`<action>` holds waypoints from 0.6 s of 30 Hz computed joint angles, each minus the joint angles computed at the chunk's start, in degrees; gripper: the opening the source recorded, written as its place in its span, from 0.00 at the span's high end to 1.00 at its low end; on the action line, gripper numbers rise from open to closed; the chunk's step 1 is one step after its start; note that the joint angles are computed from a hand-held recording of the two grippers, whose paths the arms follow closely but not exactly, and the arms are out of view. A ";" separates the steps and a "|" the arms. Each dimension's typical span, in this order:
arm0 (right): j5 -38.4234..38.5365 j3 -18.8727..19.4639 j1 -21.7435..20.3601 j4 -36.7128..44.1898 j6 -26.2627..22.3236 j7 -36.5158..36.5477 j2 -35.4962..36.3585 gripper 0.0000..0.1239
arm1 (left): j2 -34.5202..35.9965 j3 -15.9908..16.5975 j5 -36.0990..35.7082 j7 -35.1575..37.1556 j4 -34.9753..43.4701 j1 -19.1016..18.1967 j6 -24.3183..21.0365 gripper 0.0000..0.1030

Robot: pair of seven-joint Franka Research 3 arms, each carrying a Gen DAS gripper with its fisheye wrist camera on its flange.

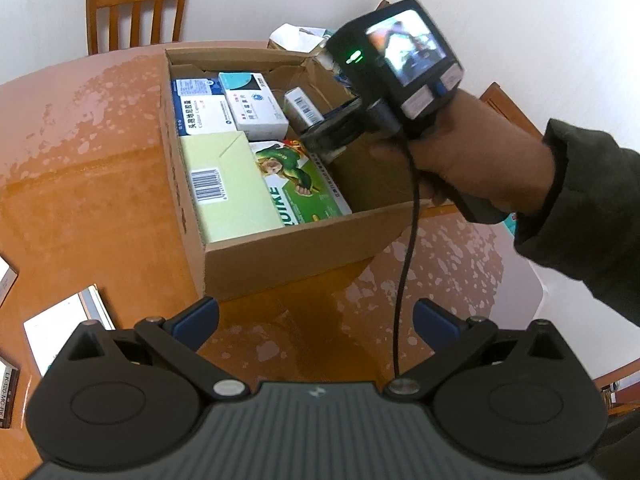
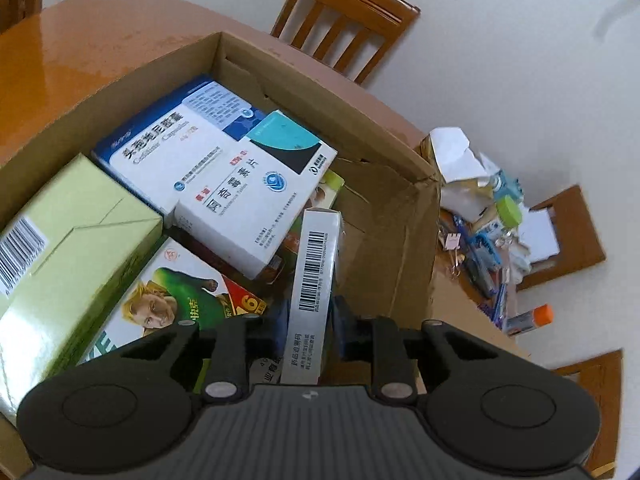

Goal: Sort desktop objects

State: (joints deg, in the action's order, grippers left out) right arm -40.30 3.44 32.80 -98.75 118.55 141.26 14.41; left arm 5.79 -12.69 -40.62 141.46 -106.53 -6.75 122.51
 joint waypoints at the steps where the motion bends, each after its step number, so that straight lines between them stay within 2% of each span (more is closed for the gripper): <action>1: 1.17 -0.16 -0.55 -0.80 1.24 1.19 -0.74 0.80 | 0.16 0.03 0.02 -0.02 0.16 0.03 -0.08 0.00; 5: 5.06 -0.56 -2.87 -3.76 5.31 6.59 -3.56 0.81 | 0.67 0.03 -0.31 0.30 0.79 0.34 -0.49 0.00; 10: 5.47 -0.30 -4.81 -5.22 7.25 11.11 -5.58 0.81 | 1.63 -0.04 -0.41 0.25 1.77 0.83 -0.86 0.00; 18: 6.99 -1.33 -7.07 -2.82 11.11 17.23 -3.25 0.81 | 3.23 -0.37 0.07 0.07 3.46 1.67 -1.32 0.00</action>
State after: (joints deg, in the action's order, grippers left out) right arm -33.31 2.11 25.73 -101.57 129.66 158.49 11.16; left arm 9.02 -13.06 -40.54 141.53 -103.07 -5.08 121.19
